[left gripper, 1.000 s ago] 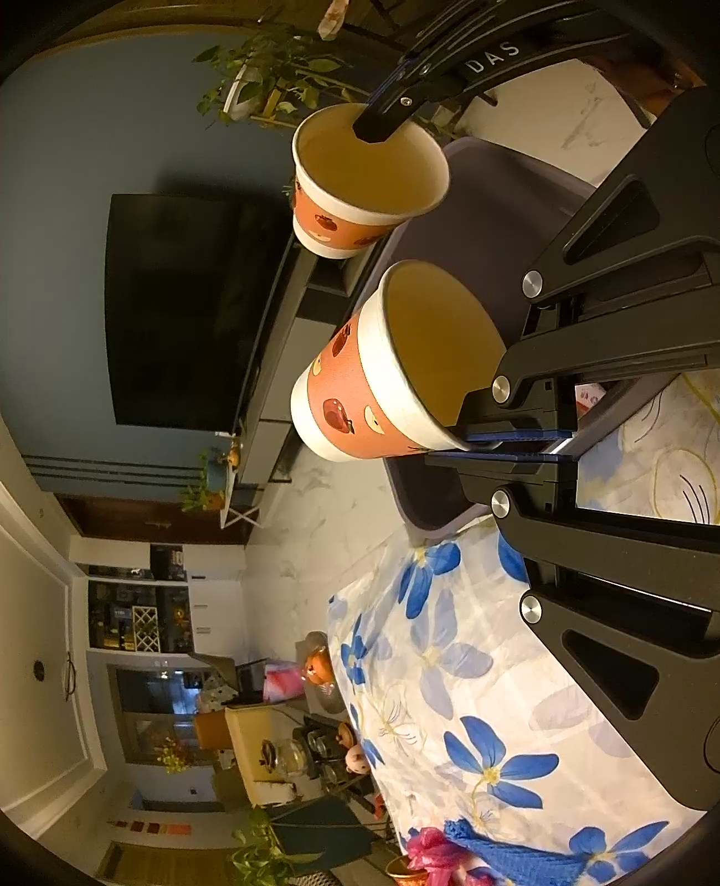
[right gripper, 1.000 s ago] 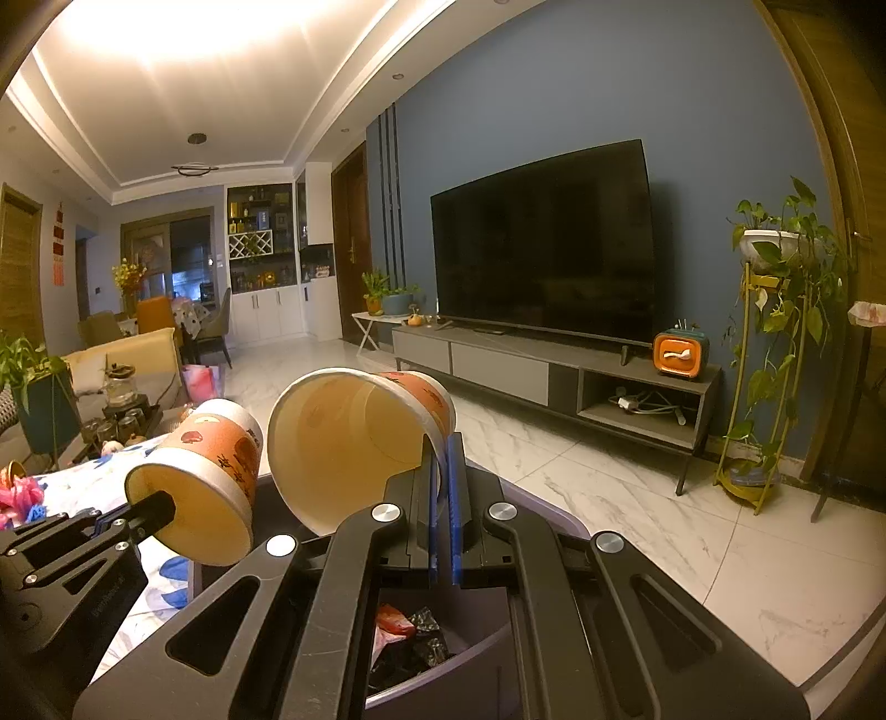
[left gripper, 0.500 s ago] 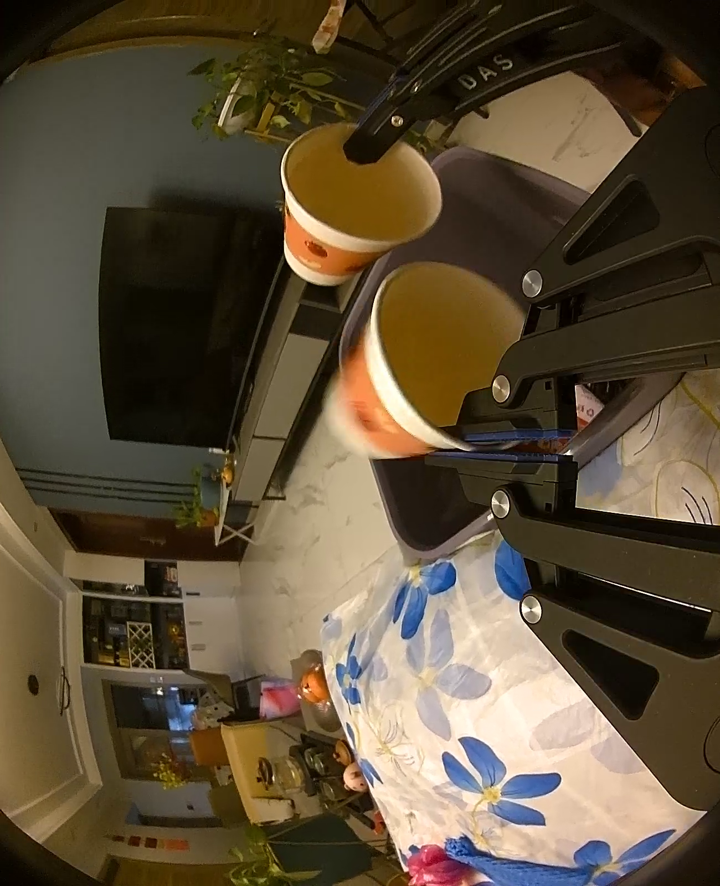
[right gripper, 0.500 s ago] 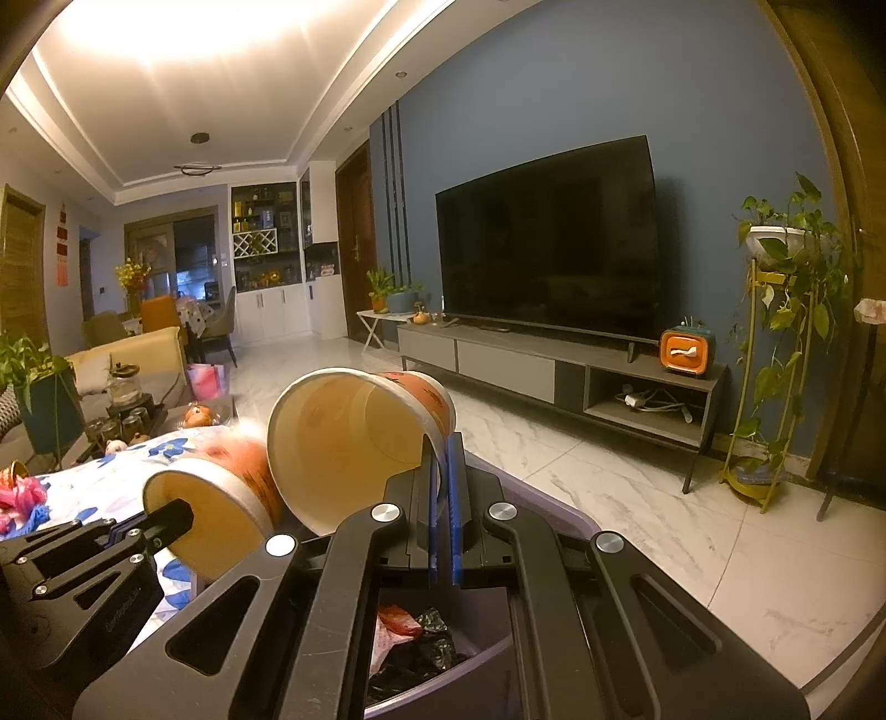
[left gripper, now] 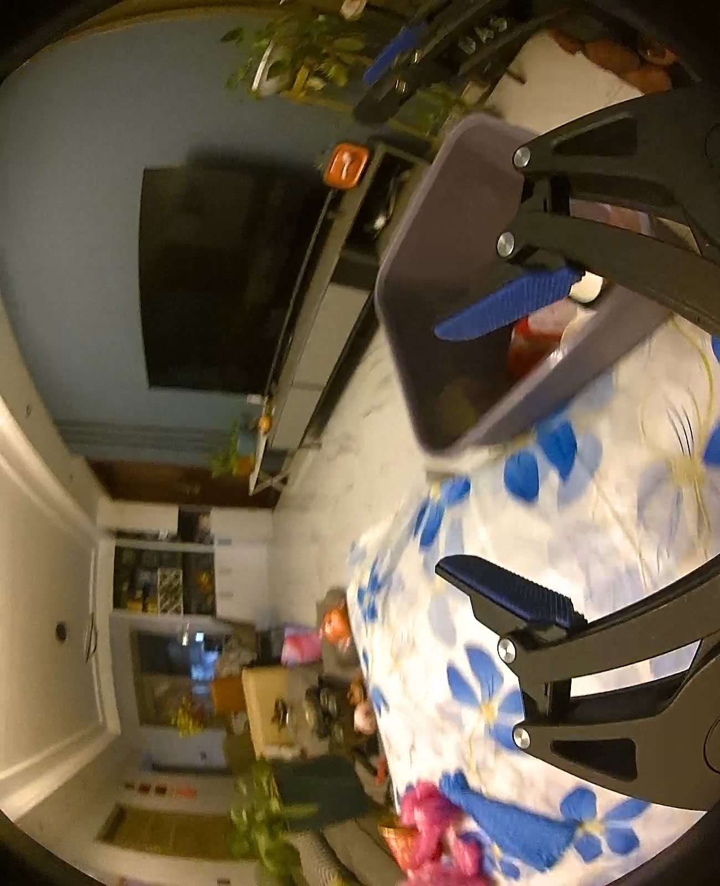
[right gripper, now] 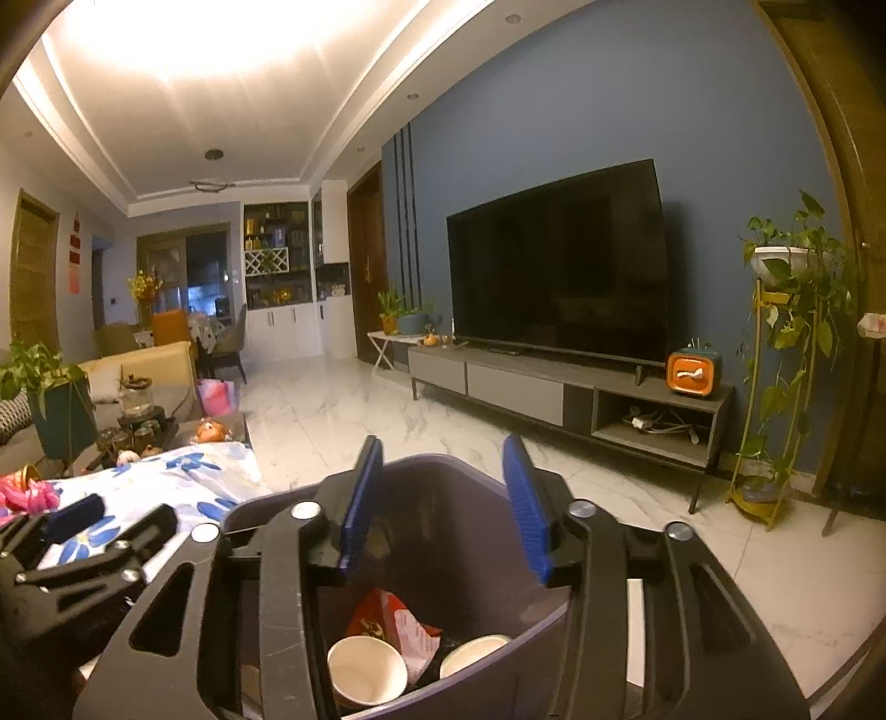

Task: Collect trash
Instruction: 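Move both open tools back to the pink bag and blue mesh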

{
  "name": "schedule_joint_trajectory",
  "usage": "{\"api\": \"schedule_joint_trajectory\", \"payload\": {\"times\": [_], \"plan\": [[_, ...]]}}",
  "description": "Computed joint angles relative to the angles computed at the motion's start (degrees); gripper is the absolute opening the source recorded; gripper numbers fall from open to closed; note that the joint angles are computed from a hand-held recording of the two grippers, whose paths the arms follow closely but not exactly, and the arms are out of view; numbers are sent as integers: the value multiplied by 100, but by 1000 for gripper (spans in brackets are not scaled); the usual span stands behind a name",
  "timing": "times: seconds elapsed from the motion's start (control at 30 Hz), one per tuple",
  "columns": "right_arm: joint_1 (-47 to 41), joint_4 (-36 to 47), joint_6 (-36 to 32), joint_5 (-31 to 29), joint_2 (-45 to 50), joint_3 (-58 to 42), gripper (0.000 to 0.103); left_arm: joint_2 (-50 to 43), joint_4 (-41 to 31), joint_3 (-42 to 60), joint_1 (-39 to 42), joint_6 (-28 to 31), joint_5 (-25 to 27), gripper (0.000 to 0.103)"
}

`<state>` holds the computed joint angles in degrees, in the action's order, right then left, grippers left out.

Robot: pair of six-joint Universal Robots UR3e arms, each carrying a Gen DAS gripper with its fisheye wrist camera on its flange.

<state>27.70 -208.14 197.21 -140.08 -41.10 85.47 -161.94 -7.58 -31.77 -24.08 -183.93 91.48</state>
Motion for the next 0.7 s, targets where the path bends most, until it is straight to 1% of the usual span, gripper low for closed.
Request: {"api": "schedule_joint_trajectory", "payload": {"times": [0.07, 0.13, 0.23, 0.37, 0.4, 0.53, 0.7], "plan": [[52, -62, 76, 17, -41, 84, 54, 305, 314, -607, 50, -62, 188, 82], [105, -57, 134, 55, -55, 115, 56, 636, 687, -1293, 149, -128, 269, 83], [236, -9, 159, 54, -22, 53, 59, 1132, 1327, -2399, 300, -199, 620, 85], [428, 199, 220, 54, 81, -208, 62, 1771, 1891, -3682, 649, -356, 788, 85], [455, 234, 225, 74, 92, -250, 62, 1853, 1945, -3831, 710, -378, 820, 85], [613, 501, 229, 158, 226, -611, 63, 2391, 2492, -4994, 1097, -517, 1020, 85], [906, 1018, 31, 270, 660, -1638, 63, 2978, 3099, -6265, 1636, -444, 1247, 85]]}}
